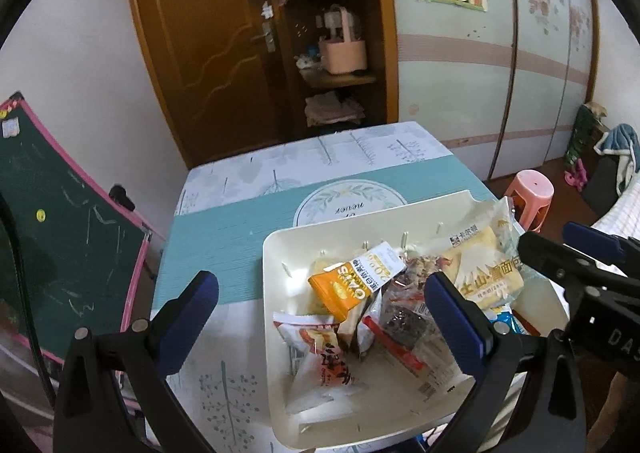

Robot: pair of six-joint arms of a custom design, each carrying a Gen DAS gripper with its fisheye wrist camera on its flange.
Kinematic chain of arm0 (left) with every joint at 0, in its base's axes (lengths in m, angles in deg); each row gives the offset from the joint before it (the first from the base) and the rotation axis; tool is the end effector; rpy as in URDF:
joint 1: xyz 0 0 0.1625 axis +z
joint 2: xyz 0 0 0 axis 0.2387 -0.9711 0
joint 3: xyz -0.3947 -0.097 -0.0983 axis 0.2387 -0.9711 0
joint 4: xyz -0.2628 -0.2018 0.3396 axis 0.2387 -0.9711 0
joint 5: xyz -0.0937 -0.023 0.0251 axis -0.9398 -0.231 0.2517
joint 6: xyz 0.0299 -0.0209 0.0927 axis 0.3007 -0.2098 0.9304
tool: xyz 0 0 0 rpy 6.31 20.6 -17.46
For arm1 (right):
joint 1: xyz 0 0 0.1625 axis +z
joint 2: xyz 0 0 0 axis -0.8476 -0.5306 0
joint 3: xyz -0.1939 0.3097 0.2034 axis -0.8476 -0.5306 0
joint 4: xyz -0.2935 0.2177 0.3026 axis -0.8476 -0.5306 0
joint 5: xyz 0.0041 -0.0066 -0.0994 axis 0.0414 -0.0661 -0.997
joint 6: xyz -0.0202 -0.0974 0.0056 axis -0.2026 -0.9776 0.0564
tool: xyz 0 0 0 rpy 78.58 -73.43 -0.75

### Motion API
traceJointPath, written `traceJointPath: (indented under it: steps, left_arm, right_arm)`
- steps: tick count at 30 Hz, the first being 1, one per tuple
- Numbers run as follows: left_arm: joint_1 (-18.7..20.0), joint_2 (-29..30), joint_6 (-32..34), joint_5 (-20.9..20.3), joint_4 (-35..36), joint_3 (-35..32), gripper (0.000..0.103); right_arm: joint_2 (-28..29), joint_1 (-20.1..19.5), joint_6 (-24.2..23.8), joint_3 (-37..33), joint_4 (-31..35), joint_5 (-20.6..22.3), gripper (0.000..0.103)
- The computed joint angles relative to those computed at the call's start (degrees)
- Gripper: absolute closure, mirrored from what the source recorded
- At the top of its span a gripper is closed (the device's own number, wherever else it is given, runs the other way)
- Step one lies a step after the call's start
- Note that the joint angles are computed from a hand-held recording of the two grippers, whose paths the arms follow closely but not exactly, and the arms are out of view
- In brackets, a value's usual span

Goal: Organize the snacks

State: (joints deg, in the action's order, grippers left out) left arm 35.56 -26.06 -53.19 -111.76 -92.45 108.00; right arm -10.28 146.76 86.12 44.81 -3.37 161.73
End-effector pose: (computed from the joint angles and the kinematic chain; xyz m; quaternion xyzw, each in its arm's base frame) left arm -0.4273 -0.8236 -0.0129 0.2624 0.8416 -0.3127 0.3536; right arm 0.0741 -0.7918 0.3508 0.0673 -0.8710 0.3942 0.2854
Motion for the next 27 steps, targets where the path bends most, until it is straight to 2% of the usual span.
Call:
traceJointPath:
  steps: [3, 5, 14, 18, 27]
  left_arm:
    - [0.0, -0.2, -4.5, 0.1, 5.9, -1.4, 0.001]
    - [-0.1, -0.6, -5.7, 0.0, 7.1, -1.3, 0.001]
    - [-0.2, -2.7, -10.0, 0.6, 5.0, 1.9, 0.001]
    - [-0.4, -3.4, -11.6, 2.1, 4.6, 3.5, 0.001]
    - [-0.2, -5.4, -13.6, 2.6, 3.0, 6.4, 0.001]
  right_arm:
    - [-0.7, 0.4, -0.2, 0.8, -0.9, 0.6, 0.038]
    - [-1.3, 0.6, -0.2, 1.5, -1.5, 1.0, 0.036]
    - [-3.2, 1.9, -3.7, 5.5, -6.2, 4.2, 0.033]
    - [-3.2, 2.2, -4.4, 6.1, -6.4, 4.1, 0.033]
    - [-3.4, 2.5, -5.9, 7.7, -7.4, 4.7, 0.032]
